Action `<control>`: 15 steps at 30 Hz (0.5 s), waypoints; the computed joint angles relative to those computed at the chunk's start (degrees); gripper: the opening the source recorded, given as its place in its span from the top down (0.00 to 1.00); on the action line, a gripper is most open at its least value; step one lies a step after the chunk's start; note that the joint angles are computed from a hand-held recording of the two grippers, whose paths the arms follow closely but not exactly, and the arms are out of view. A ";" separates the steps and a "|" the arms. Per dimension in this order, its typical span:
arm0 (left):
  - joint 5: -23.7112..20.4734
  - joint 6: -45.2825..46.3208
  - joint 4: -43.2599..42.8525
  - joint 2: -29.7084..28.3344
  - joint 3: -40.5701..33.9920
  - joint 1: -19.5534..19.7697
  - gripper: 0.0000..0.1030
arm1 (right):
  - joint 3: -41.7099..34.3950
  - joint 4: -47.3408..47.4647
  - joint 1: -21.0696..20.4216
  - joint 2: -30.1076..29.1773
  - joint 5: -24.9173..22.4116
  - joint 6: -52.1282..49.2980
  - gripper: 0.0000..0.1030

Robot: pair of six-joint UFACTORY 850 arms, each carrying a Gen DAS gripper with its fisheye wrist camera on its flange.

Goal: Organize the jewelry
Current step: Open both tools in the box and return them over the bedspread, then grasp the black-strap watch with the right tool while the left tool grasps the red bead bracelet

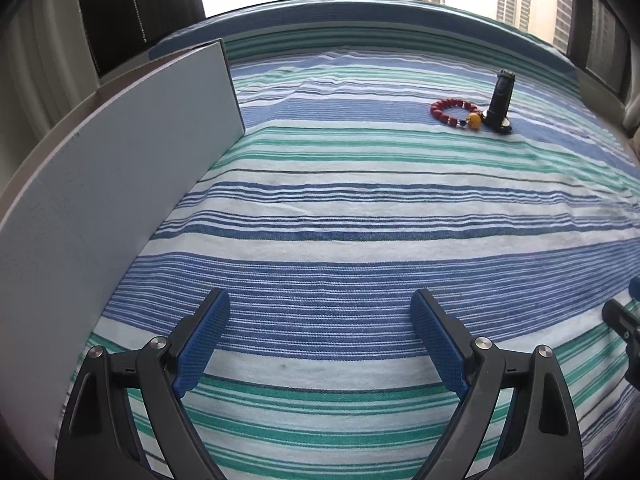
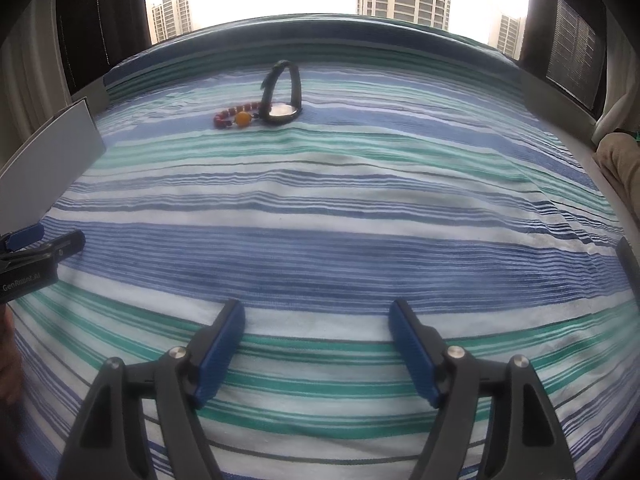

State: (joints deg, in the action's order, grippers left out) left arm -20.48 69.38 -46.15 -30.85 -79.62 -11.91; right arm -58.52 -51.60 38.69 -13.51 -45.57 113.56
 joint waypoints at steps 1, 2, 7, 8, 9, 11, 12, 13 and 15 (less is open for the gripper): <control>-0.66 -1.68 1.15 -0.41 -0.61 0.17 0.09 | -0.05 -0.01 -0.01 -0.04 0.01 -0.06 0.26; -1.69 -2.36 1.37 -0.84 -1.22 0.41 0.09 | -0.05 -0.01 -0.01 -0.04 0.01 -0.06 0.26; -3.64 -2.78 1.33 -1.31 -1.76 0.74 0.04 | -2.61 14.51 -5.20 0.53 6.30 -18.29 0.24; -3.45 -2.59 1.08 -1.20 -1.54 0.72 0.04 | -3.09 17.53 -7.04 0.98 9.08 -22.29 0.24; -3.46 -2.62 1.02 -1.19 -1.52 0.74 0.04 | -3.83 18.41 -8.59 1.26 10.79 -23.97 0.24; -3.58 -2.46 0.87 -1.24 -1.58 0.79 0.04 | -7.30 17.65 -11.29 0.24 9.95 -24.88 0.24; -3.73 -2.38 0.81 -1.28 -1.64 0.83 0.04 | -9.38 16.18 -12.62 -0.64 9.63 -24.54 0.24; -3.95 -2.27 0.72 -1.35 -1.76 0.87 0.04 | -11.69 14.87 -14.03 -1.83 9.65 -24.15 0.24; -4.28 -1.93 0.44 -1.41 -1.85 1.00 0.04 | -17.17 16.11 -17.06 -5.30 10.48 -25.25 0.24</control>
